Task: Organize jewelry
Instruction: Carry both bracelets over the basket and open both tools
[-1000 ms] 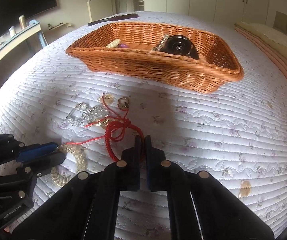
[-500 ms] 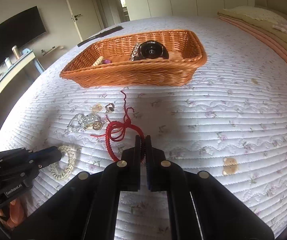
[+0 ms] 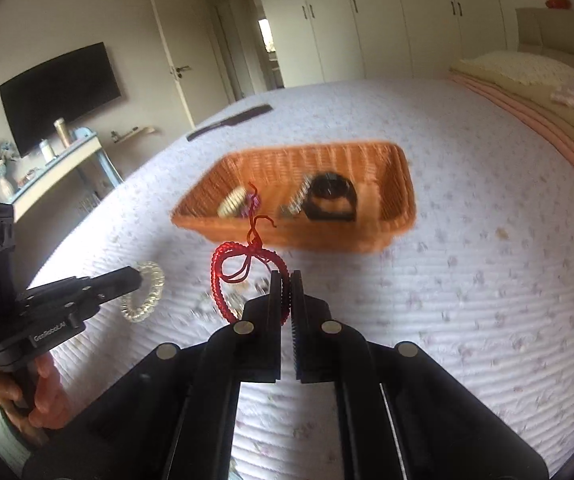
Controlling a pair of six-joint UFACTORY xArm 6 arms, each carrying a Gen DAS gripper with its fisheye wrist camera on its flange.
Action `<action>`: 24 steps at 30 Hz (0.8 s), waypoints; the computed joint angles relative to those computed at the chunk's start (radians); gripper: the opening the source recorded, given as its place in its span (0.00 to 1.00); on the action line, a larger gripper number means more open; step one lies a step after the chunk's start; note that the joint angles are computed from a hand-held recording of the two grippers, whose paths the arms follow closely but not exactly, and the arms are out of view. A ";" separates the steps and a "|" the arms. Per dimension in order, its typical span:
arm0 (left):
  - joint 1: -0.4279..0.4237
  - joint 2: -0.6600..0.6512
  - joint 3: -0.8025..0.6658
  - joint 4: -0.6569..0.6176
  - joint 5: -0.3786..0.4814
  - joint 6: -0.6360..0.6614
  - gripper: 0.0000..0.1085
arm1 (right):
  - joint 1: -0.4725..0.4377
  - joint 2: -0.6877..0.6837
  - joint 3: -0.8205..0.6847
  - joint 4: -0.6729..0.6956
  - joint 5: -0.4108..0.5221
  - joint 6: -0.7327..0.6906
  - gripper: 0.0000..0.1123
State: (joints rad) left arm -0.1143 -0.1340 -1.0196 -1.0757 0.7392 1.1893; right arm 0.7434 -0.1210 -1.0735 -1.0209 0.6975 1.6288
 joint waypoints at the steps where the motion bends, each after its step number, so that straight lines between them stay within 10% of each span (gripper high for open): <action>1: -0.002 0.009 -0.021 -0.001 0.000 -0.005 0.07 | -0.003 0.014 -0.034 0.010 0.017 -0.038 0.03; 24: -0.122 0.504 -0.567 0.151 -0.143 -0.223 0.07 | -0.217 0.501 -0.623 0.198 0.073 -0.377 0.03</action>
